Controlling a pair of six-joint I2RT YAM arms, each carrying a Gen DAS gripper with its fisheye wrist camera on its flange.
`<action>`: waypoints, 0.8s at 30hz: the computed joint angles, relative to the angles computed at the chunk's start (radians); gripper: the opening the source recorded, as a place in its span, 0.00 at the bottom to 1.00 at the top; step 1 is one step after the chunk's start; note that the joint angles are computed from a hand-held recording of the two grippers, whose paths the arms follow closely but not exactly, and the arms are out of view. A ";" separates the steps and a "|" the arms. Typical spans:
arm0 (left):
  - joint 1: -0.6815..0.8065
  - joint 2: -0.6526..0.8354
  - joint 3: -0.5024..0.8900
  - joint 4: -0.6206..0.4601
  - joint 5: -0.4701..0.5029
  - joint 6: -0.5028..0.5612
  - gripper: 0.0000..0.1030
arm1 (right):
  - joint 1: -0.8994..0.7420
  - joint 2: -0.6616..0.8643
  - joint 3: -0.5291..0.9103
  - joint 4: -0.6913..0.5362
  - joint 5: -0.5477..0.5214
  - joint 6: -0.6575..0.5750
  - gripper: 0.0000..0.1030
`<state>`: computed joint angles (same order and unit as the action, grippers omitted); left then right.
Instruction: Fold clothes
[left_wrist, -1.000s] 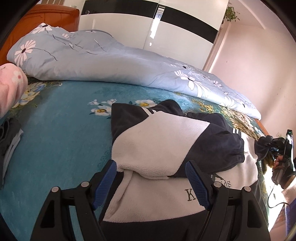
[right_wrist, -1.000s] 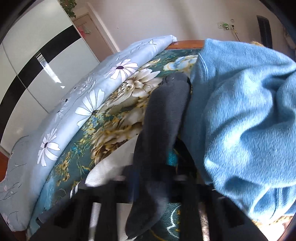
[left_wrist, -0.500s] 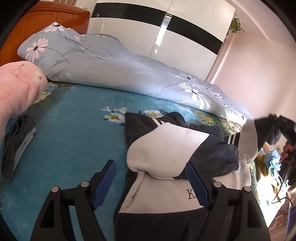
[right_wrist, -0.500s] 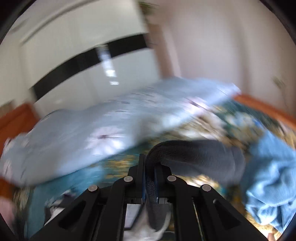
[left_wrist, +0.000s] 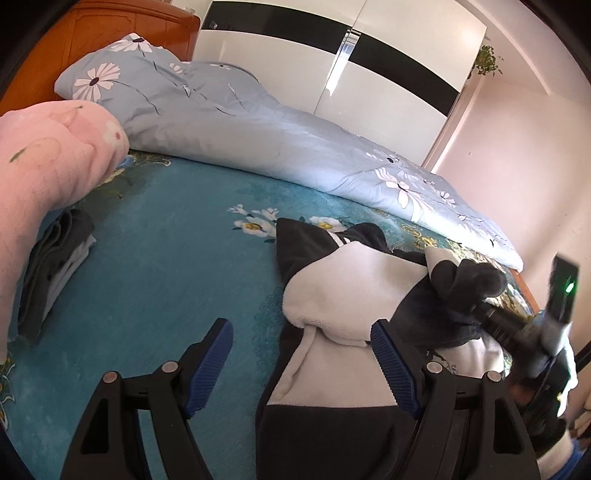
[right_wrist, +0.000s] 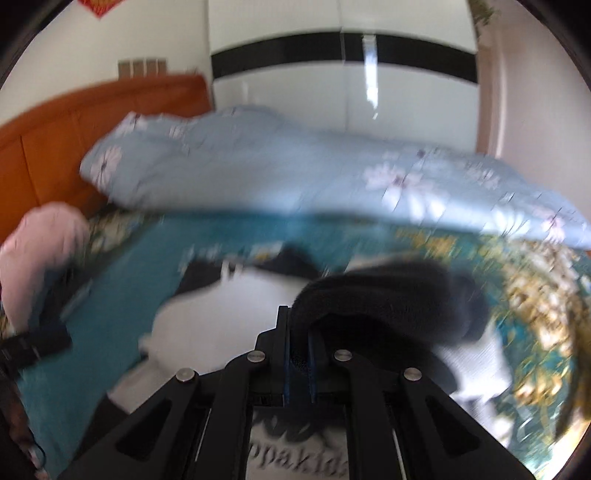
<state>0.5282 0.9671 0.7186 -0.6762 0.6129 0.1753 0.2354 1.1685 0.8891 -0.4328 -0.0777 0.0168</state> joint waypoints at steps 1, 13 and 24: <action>-0.004 0.003 -0.004 0.003 -0.003 -0.002 0.78 | 0.005 0.005 -0.024 0.009 -0.002 -0.004 0.08; -0.201 0.018 -0.025 0.050 -0.089 -0.093 0.78 | -0.032 0.081 -0.070 -0.012 -0.069 0.054 0.12; -0.595 0.024 0.056 0.110 -0.288 -0.190 0.78 | -0.379 -0.196 -0.028 -0.334 -0.339 -0.167 0.60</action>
